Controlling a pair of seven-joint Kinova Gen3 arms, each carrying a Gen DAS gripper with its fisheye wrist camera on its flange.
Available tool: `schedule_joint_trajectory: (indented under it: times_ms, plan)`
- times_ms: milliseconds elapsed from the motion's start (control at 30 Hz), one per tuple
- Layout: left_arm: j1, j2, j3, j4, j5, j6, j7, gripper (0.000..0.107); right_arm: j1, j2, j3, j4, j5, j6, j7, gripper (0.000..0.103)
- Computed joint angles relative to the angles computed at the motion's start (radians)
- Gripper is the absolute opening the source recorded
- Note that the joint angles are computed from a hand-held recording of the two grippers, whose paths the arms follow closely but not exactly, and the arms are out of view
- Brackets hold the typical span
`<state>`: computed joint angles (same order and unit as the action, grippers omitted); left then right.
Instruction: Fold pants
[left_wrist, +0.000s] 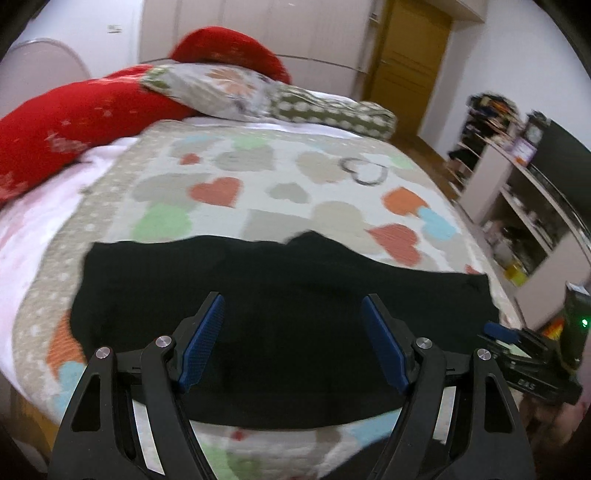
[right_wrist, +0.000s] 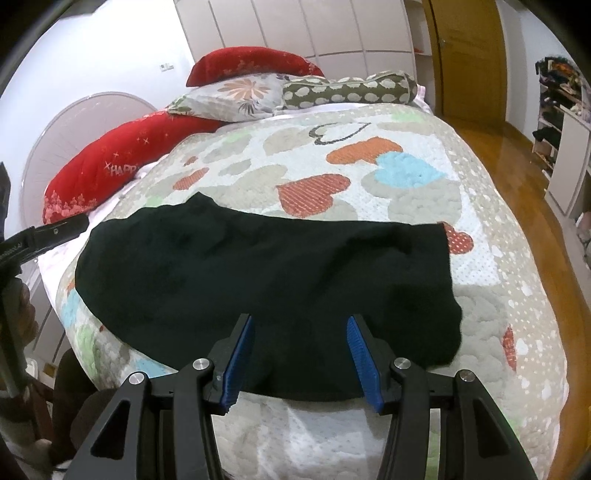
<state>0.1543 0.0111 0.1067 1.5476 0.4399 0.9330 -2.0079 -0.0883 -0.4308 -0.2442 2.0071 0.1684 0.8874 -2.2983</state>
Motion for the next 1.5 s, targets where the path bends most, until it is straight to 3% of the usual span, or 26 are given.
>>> schedule_joint_trajectory:
  times_ms: [233, 500, 633, 900, 1133, 1233, 1300, 1367, 1433, 1500]
  plan:
    - [0.049, 0.112, 0.058, -0.132, 0.031, 0.143, -0.036, 0.077, 0.017, -0.078, 0.046, 0.025, -0.028, 0.035, 0.04, 0.051]
    - [0.15, 0.27, 0.131, -0.3, -0.008, 0.242, -0.046, 0.077, 0.059, -0.177, 0.12, 0.089, -0.083, 0.065, 0.085, 0.062]
    - [0.219, 0.362, 0.156, -0.401, -0.046, 0.294, -0.068, 0.077, 0.055, -0.193, 0.188, 0.135, -0.154, 0.003, 0.114, 0.062]
    - [0.312, 0.545, 0.182, -0.63, -0.054, 0.404, -0.105, 0.077, 0.037, -0.196, 0.214, 0.21, -0.238, -0.154, 0.169, 0.067]
    - [0.413, 0.675, 0.164, -0.803, -0.107, 0.509, -0.108, 0.077, 0.108, -0.195, 0.146, 0.261, -0.241, -0.268, 0.128, 0.069]
    - [0.421, 0.664, 0.166, -0.755, -0.104, 0.464, -0.149, 0.076, 0.122, -0.197, 0.129, 0.299, -0.246, -0.353, 0.099, 0.064]
    - [0.415, 0.654, 0.171, -0.726, -0.096, 0.44, -0.17, 0.056, 0.11, -0.176, 0.145, 0.312, -0.257, -0.392, 0.094, 0.038]
    - [0.403, 0.662, 0.178, -0.739, -0.079, 0.459, -0.17, 0.039, 0.099, -0.17, 0.167, 0.327, -0.277, -0.433, 0.082, 0.031]
    - [0.384, 0.663, 0.182, -0.747, -0.056, 0.472, -0.168, 0.031, 0.061, -0.167, 0.197, 0.315, -0.298, -0.439, 0.09, 0.027]
    - [0.348, 0.642, 0.193, -0.726, -0.021, 0.464, -0.188, 0.024, 0.065, -0.156, 0.171, 0.269, -0.283, -0.422, 0.097, 0.026]
